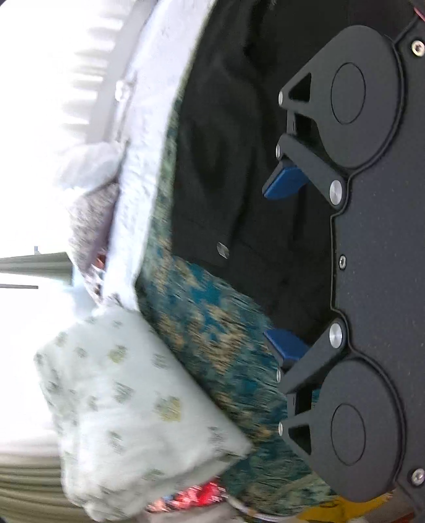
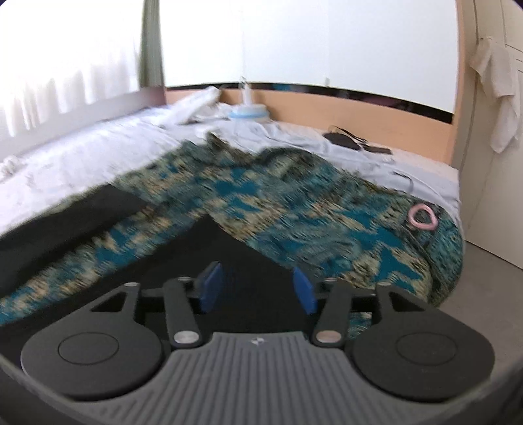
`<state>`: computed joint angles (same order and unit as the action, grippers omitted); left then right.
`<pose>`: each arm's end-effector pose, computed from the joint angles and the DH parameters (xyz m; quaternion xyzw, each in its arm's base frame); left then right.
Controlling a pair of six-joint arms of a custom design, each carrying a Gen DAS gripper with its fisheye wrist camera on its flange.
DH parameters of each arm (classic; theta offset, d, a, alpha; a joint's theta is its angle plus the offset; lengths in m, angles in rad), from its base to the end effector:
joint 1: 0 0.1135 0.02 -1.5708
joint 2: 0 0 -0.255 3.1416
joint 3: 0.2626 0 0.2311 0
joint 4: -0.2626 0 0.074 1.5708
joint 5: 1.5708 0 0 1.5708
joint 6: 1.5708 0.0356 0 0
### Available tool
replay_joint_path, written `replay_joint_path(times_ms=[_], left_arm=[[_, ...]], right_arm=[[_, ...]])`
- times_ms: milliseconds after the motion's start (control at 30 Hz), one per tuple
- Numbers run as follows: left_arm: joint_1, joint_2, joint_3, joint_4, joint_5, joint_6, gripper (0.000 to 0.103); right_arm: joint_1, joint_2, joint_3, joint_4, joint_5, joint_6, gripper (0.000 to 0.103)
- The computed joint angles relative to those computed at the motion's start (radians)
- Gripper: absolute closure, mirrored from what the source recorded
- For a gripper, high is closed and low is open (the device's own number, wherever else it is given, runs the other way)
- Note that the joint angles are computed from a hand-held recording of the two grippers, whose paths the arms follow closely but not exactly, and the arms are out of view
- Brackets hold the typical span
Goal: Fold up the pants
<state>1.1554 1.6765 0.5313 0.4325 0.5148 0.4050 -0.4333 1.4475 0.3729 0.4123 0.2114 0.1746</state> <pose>0.1263 0.2428 0.1199 -0.2237 0.8570 0.1184 0.4488 0.2087 -0.1048 0.1320 0.3116 0.8388 -0.1503 0.4205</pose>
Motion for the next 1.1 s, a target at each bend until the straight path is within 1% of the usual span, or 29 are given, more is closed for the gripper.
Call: replay_joint_path(times_ms=[67, 133, 233, 267, 300, 333, 400, 467, 567, 667, 733, 867, 967, 1033, 1067, 1100], left_arm=[[-0.032, -0.049, 0.022, -0.057, 0.006, -0.013, 0.01], [-0.079, -0.076, 0.082, -0.152, -0.006, -0.041, 0.008], [-0.157, -0.072, 0.195, -0.296, -0.02, -0.1, 0.007], [-0.181, -0.059, 0.229, -0.324, -0.026, -0.125, 0.007], [-0.211, -0.046, 0.264, -0.346, -0.039, -0.158, 0.007], [-0.245, -0.026, 0.307, -0.365, -0.056, -0.198, 0.007], [-0.299, 0.02, 0.374, -0.375, -0.084, -0.267, 0.007], [-0.356, 0.084, 0.456, -0.386, -0.12, -0.343, 0.007], [-0.442, 0.223, 0.621, -0.44, -0.193, -0.465, 0.007], [-0.511, 0.384, 0.831, -0.561, -0.27, -0.576, 0.007], [-0.547, 0.514, 1.003, -0.658, -0.312, -0.663, 0.007], [-0.585, 0.72, 1.267, -0.763, -0.342, -0.85, 0.007], [-0.584, 0.896, 1.524, -0.886, -0.289, -1.038, 0.006], [-0.586, 1.02, 1.72, -0.987, -0.271, -1.146, 0.002], [-0.595, 1.057, 1.779, -1.001, -0.303, -1.184, 0.0], [-0.609, 1.071, 1.799, -0.986, -0.352, -1.21, 0.0]], right_arm=[[0.028, -0.03, 0.038, -0.061, -0.018, 0.027, 0.032], [0.059, -0.044, 0.083, -0.117, -0.026, 0.063, 0.029], [0.115, -0.042, 0.16, -0.182, -0.043, 0.132, 0.024], [0.129, -0.034, 0.181, -0.191, -0.049, 0.154, 0.021], [0.155, -0.018, 0.211, -0.197, -0.047, 0.185, 0.017], [0.173, -0.002, 0.238, -0.198, -0.049, 0.21, 0.014], [0.211, 0.035, 0.28, -0.171, -0.047, 0.261, 0.005], [0.251, 0.096, 0.341, -0.153, -0.039, 0.302, 0.001], [0.312, 0.211, 0.457, -0.157, -0.011, 0.342, 0.0], [0.369, 0.349, 0.601, -0.189, 0.025, 0.38, 0.0], [0.4, 0.442, 0.7, -0.212, 0.043, 0.4, 0.0], [0.464, 0.637, 0.926, -0.284, 0.104, 0.408, 0.0], [0.501, 0.79, 1.133, -0.376, 0.133, 0.404, 0.0], [0.513, 0.876, 1.26, -0.442, 0.128, 0.413, 0.0], [0.521, 0.927, 1.337, -0.483, 0.129, 0.423, 0.0], [0.53, 0.971, 1.404, -0.517, 0.137, 0.433, 0.0]])
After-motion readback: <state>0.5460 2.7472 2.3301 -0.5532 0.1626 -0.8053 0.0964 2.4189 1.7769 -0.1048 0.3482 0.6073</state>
